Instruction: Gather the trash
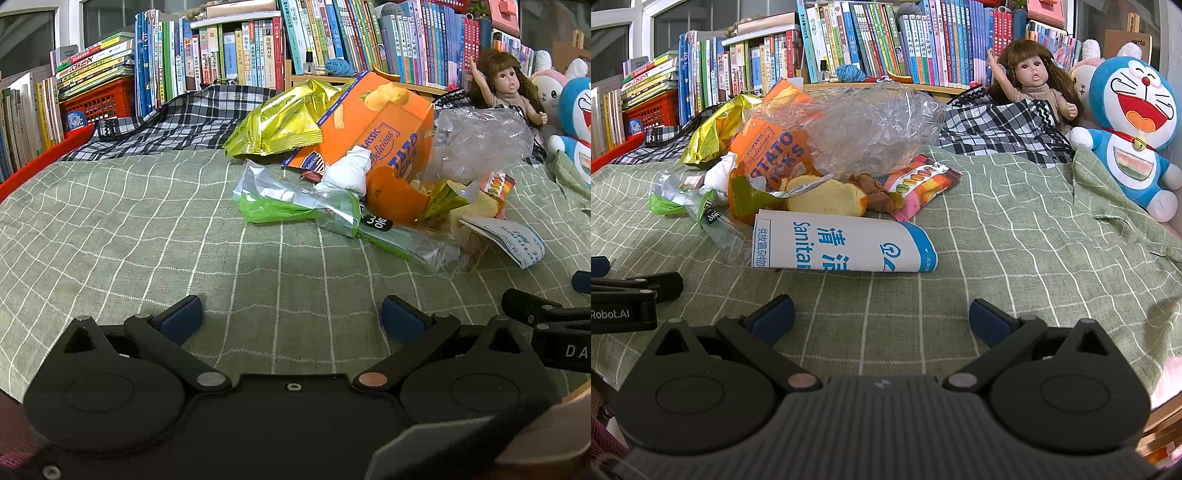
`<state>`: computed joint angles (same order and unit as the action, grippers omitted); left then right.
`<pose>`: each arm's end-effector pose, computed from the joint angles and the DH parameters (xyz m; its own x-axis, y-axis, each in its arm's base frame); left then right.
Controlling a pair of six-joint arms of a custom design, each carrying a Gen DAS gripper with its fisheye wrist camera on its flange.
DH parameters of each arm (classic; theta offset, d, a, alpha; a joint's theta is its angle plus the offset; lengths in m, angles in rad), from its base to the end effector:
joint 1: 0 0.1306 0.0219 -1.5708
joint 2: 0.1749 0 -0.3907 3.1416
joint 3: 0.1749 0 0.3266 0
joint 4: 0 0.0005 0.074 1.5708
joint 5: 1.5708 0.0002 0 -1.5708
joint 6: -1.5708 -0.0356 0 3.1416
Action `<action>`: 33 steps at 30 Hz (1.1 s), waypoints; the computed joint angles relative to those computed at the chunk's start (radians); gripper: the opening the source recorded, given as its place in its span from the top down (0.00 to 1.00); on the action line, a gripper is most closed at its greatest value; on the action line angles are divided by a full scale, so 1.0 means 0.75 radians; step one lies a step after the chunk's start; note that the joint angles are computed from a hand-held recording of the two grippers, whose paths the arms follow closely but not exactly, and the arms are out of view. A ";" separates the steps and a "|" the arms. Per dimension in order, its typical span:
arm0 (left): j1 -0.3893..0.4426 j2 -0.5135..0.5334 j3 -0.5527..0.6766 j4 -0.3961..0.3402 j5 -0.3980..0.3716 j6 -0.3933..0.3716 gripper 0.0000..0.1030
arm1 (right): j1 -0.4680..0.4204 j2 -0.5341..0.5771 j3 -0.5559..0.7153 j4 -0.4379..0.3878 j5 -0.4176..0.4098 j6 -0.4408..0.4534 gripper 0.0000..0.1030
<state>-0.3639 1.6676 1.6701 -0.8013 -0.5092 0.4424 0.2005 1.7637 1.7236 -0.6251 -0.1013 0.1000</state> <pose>0.4980 -0.1716 0.4323 -0.6021 -0.1707 -0.7799 -0.2930 0.9560 0.0170 0.5626 0.1175 0.4144 -0.5743 -0.2181 -0.7891 -0.3351 0.9420 -0.0164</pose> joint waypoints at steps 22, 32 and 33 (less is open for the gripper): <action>0.000 0.000 -0.001 0.003 -0.002 -0.001 0.00 | -0.002 0.000 0.003 -0.004 -0.003 0.001 0.00; 0.008 0.013 0.027 -0.030 0.002 0.019 0.00 | -0.008 -0.008 -0.017 0.022 -0.026 0.009 0.00; 0.010 0.009 0.022 -0.026 0.003 0.016 0.00 | -0.009 -0.010 -0.025 0.034 -0.028 0.008 0.00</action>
<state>-0.3563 1.6746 1.6868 -0.8210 -0.5068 0.4546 0.1937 1.7562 1.7051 -0.5999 -0.1224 0.1061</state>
